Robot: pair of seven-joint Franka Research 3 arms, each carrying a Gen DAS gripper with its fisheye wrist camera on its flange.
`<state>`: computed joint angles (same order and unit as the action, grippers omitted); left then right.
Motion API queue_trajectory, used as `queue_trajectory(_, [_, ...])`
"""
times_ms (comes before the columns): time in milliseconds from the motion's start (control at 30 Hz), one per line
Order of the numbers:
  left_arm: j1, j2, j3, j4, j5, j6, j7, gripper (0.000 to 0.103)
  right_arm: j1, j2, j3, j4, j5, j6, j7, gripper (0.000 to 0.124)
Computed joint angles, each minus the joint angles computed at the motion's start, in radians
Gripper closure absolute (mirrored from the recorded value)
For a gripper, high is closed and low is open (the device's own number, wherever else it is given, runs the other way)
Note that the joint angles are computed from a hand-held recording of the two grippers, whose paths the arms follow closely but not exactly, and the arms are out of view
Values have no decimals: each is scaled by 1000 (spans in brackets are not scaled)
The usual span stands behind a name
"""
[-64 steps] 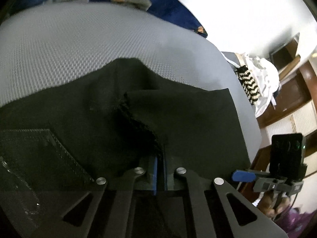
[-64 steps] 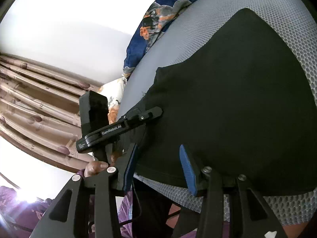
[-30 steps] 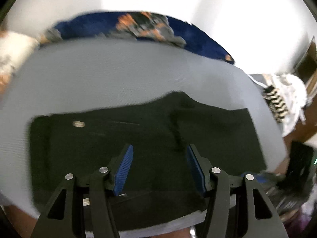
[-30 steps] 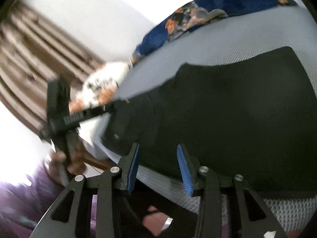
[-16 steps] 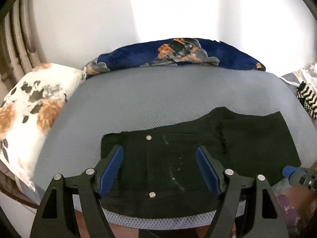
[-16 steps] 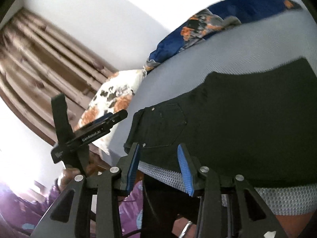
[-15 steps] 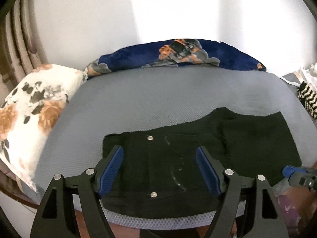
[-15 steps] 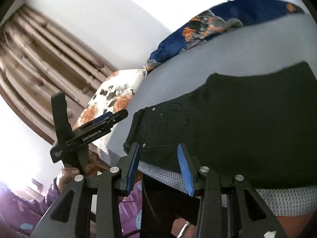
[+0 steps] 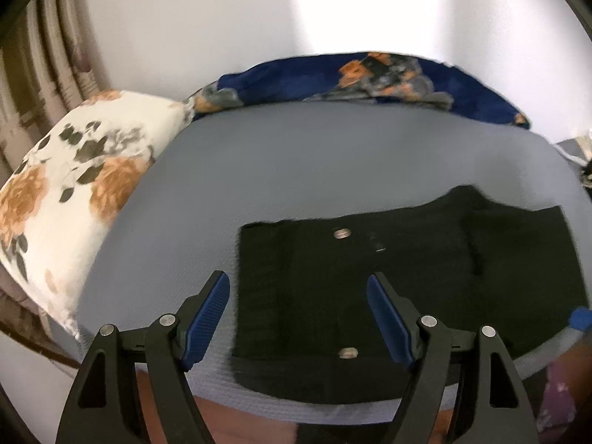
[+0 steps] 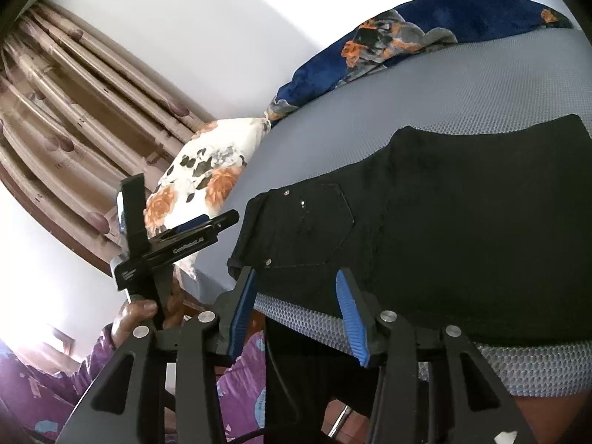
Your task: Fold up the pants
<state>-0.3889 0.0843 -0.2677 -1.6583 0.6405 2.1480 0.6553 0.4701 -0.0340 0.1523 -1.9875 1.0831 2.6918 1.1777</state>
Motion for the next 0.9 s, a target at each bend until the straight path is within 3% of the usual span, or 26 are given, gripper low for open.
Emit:
queue_trajectory(133, [52,-42,26,-79,-116,65,23,26,0,0,0,-2,-14,-7,20,77])
queue_trajectory(200, [102,-83,49,-160,-300,186,105,26,-1,1,-2,-5,-6,-13,22,75])
queue_trajectory(233, [128,-103,66,-214,-451,271,211,26,-3,4,-3,-3,-1,-17,24,75])
queue_trajectory(333, [150,-117,104,-280,-746,370,462,26,-7,11,-4,-1,9,-35,29,75])
queue_trajectory(467, [189,-86,95,-272,-976,353,712,26,-11,24,-1,9,-5,-48,48,75])
queue_trajectory(600, [218,-24,79,-234,-1031,316,803,26,-13,36,3,22,-29,-62,69,75])
queue_trajectory(667, [240,-20,61,-252,-1204,371,954,25,-15,46,4,33,-49,-70,89,74])
queue_trajectory(767, [270,24,50,-195,-1348,296,1080,24,-19,54,6,39,-46,-73,100,71])
queue_trajectory(900, [285,81,42,-102,-1313,192,1057,27,-23,65,10,43,-1,-69,102,70])
